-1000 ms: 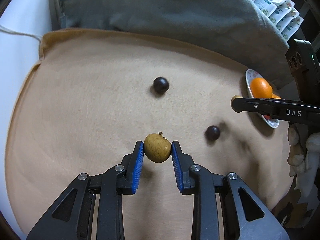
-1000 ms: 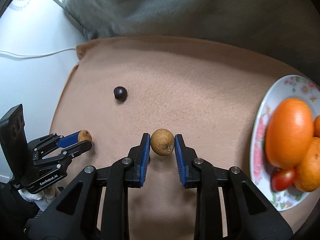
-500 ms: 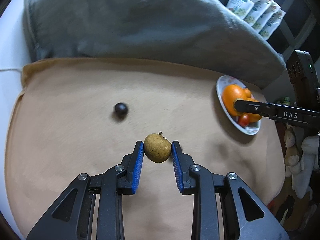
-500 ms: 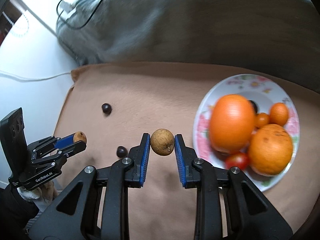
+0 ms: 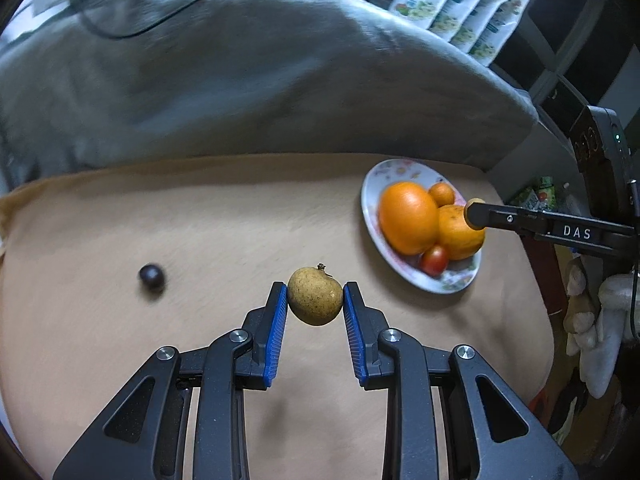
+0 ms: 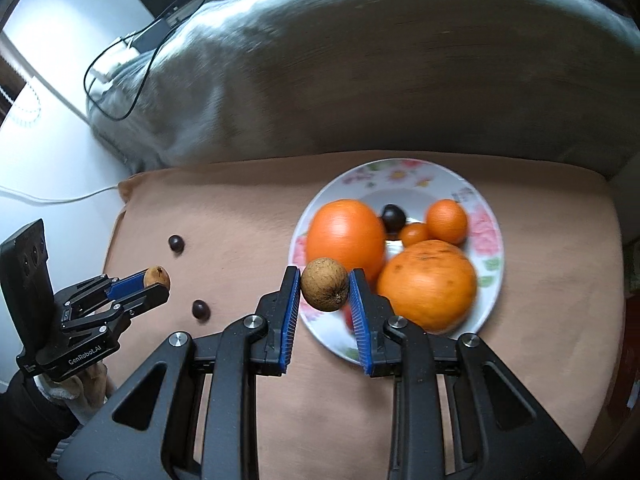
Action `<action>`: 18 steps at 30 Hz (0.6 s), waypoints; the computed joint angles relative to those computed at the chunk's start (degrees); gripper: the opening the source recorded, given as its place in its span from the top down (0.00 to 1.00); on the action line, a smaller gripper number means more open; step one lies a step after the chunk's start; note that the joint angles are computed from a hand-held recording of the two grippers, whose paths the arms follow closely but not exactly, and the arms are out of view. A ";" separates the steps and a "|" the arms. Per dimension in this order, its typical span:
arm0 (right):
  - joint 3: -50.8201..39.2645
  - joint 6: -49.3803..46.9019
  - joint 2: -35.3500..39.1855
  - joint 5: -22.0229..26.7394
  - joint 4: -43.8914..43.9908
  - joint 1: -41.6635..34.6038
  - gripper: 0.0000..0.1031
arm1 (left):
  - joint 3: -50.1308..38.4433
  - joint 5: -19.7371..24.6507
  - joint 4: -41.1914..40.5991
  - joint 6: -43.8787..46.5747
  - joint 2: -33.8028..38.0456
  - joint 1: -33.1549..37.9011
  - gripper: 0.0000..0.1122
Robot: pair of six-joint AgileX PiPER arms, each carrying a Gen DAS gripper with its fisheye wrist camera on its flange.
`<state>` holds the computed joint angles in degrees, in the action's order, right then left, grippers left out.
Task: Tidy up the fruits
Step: 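Carry both brown fruits over the white plate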
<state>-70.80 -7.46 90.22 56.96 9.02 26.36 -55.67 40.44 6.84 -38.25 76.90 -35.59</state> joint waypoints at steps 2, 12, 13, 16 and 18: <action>-0.27 -0.29 -0.35 0.28 -0.05 -1.03 0.75 | -2.04 -0.26 -0.38 0.85 1.89 -0.39 0.76; -2.28 -3.51 -0.20 1.51 0.97 -6.37 0.75 | -10.60 -1.30 -0.21 2.43 8.94 -1.98 0.76; -2.55 -3.85 -0.05 1.53 1.07 -6.89 0.75 | -11.62 -1.33 -0.10 2.52 9.82 -2.16 0.76; -3.15 -4.66 0.30 1.61 1.31 -8.19 0.75 | -14.39 -1.37 -0.81 4.15 12.30 -2.14 0.76; -3.39 -5.33 0.45 1.68 1.55 -9.24 0.75 | -16.03 -1.20 -0.83 4.71 13.65 -2.30 0.76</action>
<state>-74.20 -12.80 90.68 58.64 10.57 17.13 -71.70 39.23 6.01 -33.53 90.55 -37.89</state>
